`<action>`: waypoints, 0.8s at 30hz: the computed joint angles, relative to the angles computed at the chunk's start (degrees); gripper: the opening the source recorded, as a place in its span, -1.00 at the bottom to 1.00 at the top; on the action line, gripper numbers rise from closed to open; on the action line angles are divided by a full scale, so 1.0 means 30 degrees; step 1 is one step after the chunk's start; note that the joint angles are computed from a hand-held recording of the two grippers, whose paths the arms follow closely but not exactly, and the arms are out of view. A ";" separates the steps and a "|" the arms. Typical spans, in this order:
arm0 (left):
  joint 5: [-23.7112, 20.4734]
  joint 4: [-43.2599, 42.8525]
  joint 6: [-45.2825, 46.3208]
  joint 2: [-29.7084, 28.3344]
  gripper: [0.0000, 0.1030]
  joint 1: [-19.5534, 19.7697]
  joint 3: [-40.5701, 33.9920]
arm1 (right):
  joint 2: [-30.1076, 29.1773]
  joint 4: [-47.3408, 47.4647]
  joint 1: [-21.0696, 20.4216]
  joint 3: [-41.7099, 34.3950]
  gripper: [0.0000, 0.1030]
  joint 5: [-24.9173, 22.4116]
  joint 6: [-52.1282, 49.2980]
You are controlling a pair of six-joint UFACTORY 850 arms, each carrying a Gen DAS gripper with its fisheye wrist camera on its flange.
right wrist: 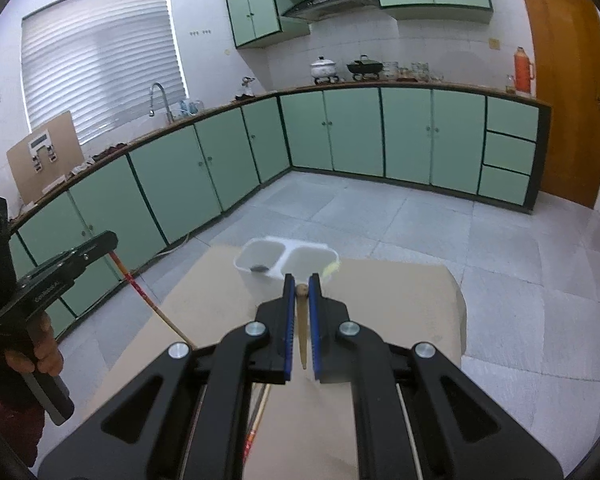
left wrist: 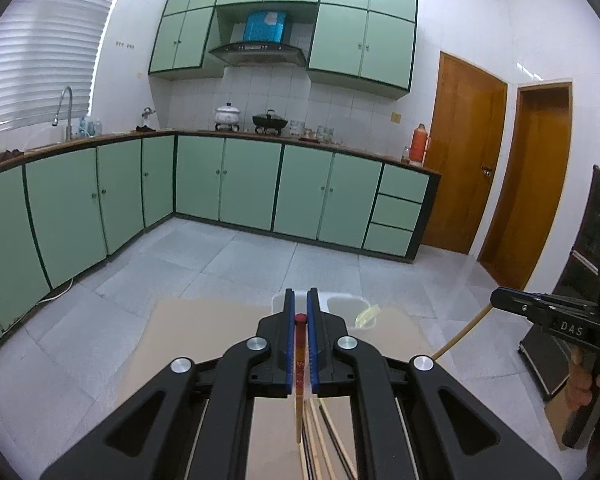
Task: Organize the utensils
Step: 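Lower both held chopsticks into the white holder and open both tools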
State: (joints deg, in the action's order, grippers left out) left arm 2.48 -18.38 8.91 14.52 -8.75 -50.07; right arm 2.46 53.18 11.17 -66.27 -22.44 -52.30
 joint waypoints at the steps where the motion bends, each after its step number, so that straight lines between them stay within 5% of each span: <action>1: 0.0039 0.1257 -0.1199 -0.0025 -0.89 0.0034 -0.0126 | -0.0057 0.0244 -0.0061 -0.0172 -0.88 -0.0111 -0.0282; 7: 0.0850 0.3087 -0.2618 -0.0533 -0.89 -0.0033 -0.1747 | -0.0574 0.2387 -0.0448 -0.2063 -0.89 -0.1006 -0.2024; 16: 0.3011 0.0130 0.0533 -0.3282 -0.89 -0.0302 -0.5019 | -0.2534 0.0973 0.0292 -0.4959 -0.88 0.1242 -0.1178; 24: 0.4987 -0.2794 0.3824 -0.6411 -0.89 -0.0855 -0.6841 | -0.4815 0.0972 0.0485 -0.6323 -0.88 0.1688 -0.0698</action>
